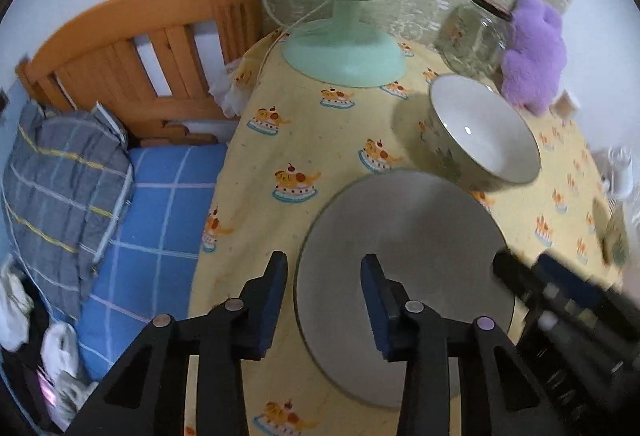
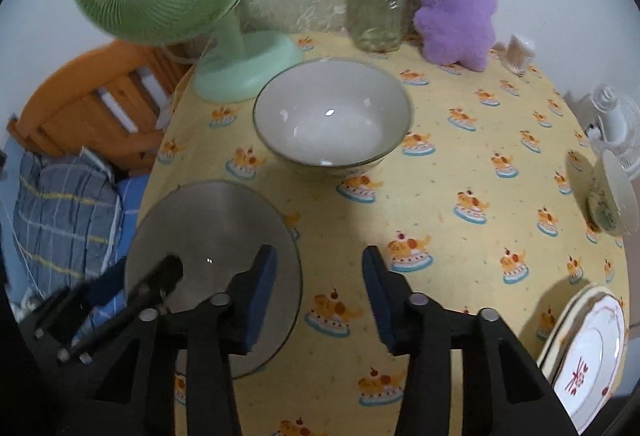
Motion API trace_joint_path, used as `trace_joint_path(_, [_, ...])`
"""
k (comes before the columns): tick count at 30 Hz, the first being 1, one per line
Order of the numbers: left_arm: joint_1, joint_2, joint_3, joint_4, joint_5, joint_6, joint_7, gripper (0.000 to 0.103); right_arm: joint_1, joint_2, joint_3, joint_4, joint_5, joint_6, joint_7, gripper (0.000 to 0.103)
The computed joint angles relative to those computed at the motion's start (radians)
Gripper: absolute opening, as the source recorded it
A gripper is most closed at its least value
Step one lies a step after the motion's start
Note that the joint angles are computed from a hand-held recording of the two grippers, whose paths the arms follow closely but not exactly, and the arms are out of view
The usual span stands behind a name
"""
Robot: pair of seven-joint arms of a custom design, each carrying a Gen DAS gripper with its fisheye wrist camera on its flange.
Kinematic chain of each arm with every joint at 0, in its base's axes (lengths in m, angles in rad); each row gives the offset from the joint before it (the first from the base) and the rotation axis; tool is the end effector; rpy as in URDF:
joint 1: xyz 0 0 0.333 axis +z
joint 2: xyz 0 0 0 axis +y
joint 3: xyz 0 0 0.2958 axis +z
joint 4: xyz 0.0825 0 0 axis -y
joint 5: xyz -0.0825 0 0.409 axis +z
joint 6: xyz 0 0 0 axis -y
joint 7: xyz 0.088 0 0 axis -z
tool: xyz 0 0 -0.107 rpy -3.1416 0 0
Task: Organize plates and bowls
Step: 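Move both grippers away from the stack toward the large grey-glazed bowl, then grip the grey-glazed bowl rim with both grippers and lift it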
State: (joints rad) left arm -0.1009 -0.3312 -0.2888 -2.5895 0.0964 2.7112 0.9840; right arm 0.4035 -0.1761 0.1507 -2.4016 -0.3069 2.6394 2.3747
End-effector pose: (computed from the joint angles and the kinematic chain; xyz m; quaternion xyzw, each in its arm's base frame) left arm 0.4408 -0.1817 0.3793 -0.7260 0.6486 -0.1838 0.1357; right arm 0.4440 0.2842 0.3903 -0.6856 0.6907 -0.1330 0.1874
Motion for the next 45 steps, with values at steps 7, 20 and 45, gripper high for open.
trace_joint_path(7, [0.005,0.051,-0.001,0.025,0.047,-0.003,0.017,0.032,0.005,0.046,-0.011,0.016,0.069,0.024,-0.047,0.033])
trace_joint_path(20, [-0.024,0.068,0.027,0.031,0.001,-0.014,0.104,0.02,0.017,0.073,-0.015,0.035,0.132,0.034,-0.161,0.015])
trace_joint_path(45, [-0.191,-0.147,-0.005,-0.11,-0.204,-0.087,0.256,0.02,0.046,-0.339,0.003,-0.279,0.146,-0.136,-0.021,0.015])
